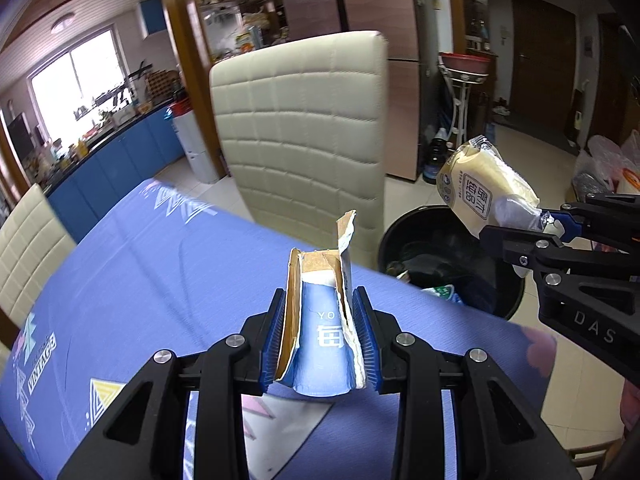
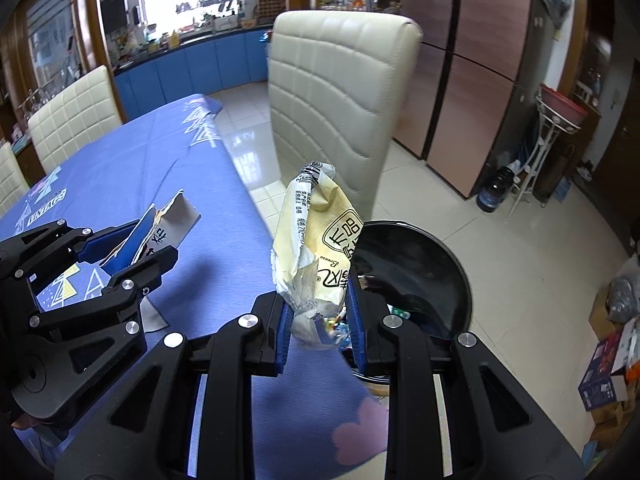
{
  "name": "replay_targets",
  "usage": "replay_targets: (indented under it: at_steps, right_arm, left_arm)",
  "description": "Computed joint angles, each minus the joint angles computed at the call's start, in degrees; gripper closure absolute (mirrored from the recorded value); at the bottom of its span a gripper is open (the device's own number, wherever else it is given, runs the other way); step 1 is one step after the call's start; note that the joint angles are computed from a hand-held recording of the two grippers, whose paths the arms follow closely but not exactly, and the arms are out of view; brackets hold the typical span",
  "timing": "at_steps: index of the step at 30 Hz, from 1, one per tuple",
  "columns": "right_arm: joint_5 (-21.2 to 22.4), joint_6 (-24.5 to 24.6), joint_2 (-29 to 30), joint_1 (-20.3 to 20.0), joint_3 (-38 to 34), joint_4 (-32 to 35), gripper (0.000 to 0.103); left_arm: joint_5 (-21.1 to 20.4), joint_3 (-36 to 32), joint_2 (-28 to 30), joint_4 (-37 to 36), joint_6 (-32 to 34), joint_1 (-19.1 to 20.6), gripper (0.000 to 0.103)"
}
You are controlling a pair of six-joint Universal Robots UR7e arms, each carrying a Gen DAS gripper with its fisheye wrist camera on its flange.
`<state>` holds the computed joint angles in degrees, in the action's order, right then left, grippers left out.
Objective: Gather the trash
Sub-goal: 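Carry the carton and yellow wrapper over the black bin, then open the right tool to drop the wrapper while the left tool releases the carton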
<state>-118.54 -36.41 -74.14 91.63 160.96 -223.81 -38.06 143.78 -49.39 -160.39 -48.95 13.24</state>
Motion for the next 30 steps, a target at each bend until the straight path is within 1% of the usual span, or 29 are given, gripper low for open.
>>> replay_targets:
  at_steps: [6, 12, 16, 19, 20, 21, 22, 23, 24, 25, 27, 30]
  right_arm:
    - [0.8, -1.2, -3.2, -2.5, -0.1, 0.7, 0.076]
    - [2.1, -1.8, -6.1, -5.4, -1.3, 2.3, 0.076]
    - [2.1, -2.0, -6.6, -6.2, -2.8, 2.7, 0.075]
    - [1.3, -1.6, -6.2, -6.7, -4.0, 3.1, 0.075]
    - [0.8, -1.3, -5.9, -6.9, -4.5, 3.3, 0.065]
    - [0.2, -1.4, -4.9, -7.0, -4.9, 1.7, 0.034]
    - [0.2, -2.1, -3.8, -7.3, -4.8, -1.3, 0.018]
    - [0.7, -2.8, -3.1, -7.7, -4.6, -4.5, 0.011]
    - [1.6, -3.3, -2.8, -8.5, -4.7, -5.4, 0.012]
    - [1.1, -3.6, -3.0, -8.8, -5.0, -4.8, 0.012]
    - [-0.5, -5.1, -1.3, -9.0, -5.5, -7.3, 0.012]
    - [-0.5, -5.9, -1.2, -10.2, -5.3, -8.6, 0.012]
  left_arm:
    - [-0.2, -2.9, 3.4, -4.1, 4.9, 0.6, 0.070]
    - [0.0, -6.6, 7.1, -9.1, 11.6, 2.6, 0.070]
    - [-0.1, -8.8, 8.9, -11.9, 15.4, 4.0, 0.070]
    - [-0.2, -10.3, 9.9, -13.5, 18.0, 5.1, 0.070]
    - [-0.2, -10.8, 10.2, -14.3, 19.0, 5.6, 0.069]
    - [-0.4, -11.4, 10.5, -14.7, 19.9, 6.0, 0.069]
    - [-0.6, -12.1, 10.9, -15.4, 21.0, 6.5, 0.069]
    - [-0.4, -12.6, 11.3, -15.9, 21.7, 6.9, 0.068]
    - [-0.7, -12.8, 11.5, -16.5, 22.4, 7.2, 0.068]
    - [-1.0, -13.2, 11.8, -17.2, 23.1, 7.7, 0.068]
    - [-1.3, -14.1, 12.6, -18.1, 24.1, 8.4, 0.068]
    - [-2.3, -15.2, 13.5, -19.0, 25.1, 9.2, 0.068]
